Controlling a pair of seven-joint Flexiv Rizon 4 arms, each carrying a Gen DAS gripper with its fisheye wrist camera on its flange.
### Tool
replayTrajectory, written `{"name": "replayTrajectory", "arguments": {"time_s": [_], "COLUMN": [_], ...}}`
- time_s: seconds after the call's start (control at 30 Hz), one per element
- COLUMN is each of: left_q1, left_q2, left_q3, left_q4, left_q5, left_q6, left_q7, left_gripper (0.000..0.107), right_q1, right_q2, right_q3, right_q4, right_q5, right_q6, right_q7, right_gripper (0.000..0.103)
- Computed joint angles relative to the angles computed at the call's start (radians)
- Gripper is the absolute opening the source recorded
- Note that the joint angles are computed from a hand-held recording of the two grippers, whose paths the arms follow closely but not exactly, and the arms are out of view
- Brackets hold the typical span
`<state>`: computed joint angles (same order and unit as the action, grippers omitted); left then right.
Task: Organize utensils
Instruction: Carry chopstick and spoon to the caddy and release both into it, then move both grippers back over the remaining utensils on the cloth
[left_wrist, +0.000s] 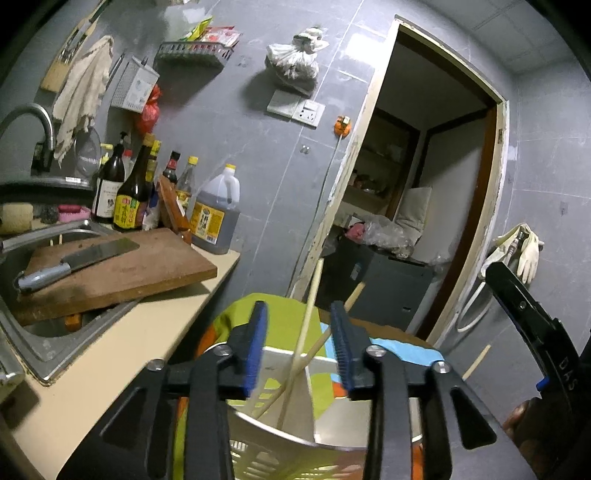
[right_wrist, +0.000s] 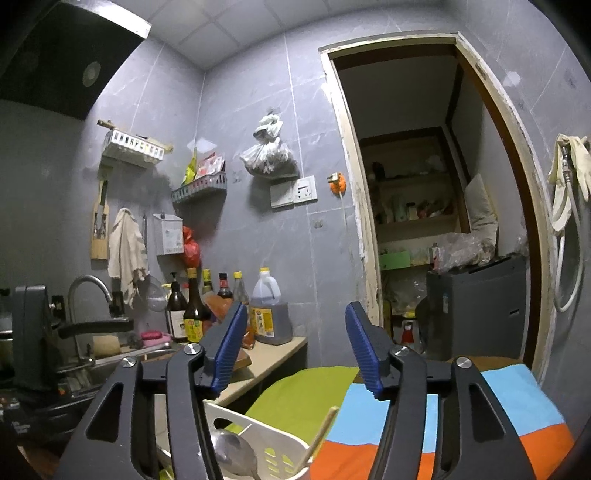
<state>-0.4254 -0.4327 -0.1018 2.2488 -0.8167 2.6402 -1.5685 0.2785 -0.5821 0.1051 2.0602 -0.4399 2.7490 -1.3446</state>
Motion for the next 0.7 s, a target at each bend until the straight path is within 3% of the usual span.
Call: {"name": "replayTrajectory", "arguments": {"time_s": [0.07, 0.13, 0.2, 0.43, 0.53, 0.7], "left_q1": [-0.021, -0.039, -0.055, -0.089, -0.099, -0.122], "left_q2": [0.006, 0.014, 0.018, 0.017, 0.008, -0.007], "left_q3": [-0.003, -0.010, -0.018, -0.038, -0.047, -0.060], "left_q4": [-0.008, -0.019, -0.030, -0.072, -0.089, -0.121], "left_q5": [-0.031, -0.060, -0.080, -0.062, -0.036, -0.012], "left_q6": [0.010, 0.009, 0.010, 0.014, 0.024, 0.005], "left_q7": [0.032, 0.072, 0.108, 0.178, 0.182, 0.214], "left_gripper": [0.042, 0.048, 0.057, 0.086, 0.095, 0.097], "right_q1": [-0.011, -0.027, -0.046, -0.132, -0.171, -0.225], "right_q2": [0.019, 0.032, 0.049, 0.119, 0.139, 0.169], "right_q3": [-0.004, -0.006, -0.010, -0.032, -0.040, -0.054], "right_q4": [0.010, 0.017, 0.031, 0.093, 0.118, 0.155], "right_q5": [0.002, -0.007, -0.011, -0.068, -0.093, -0.116], "right_q6": [-0.006, -0.008, -0.006, -0.036, -0.031, -0.041], "right_q7": [0.005, 0.016, 0.026, 0.054, 0.055, 0.039], "right_gripper": [0.061, 0.074, 0.077, 0.103, 0.103, 0.103]}}
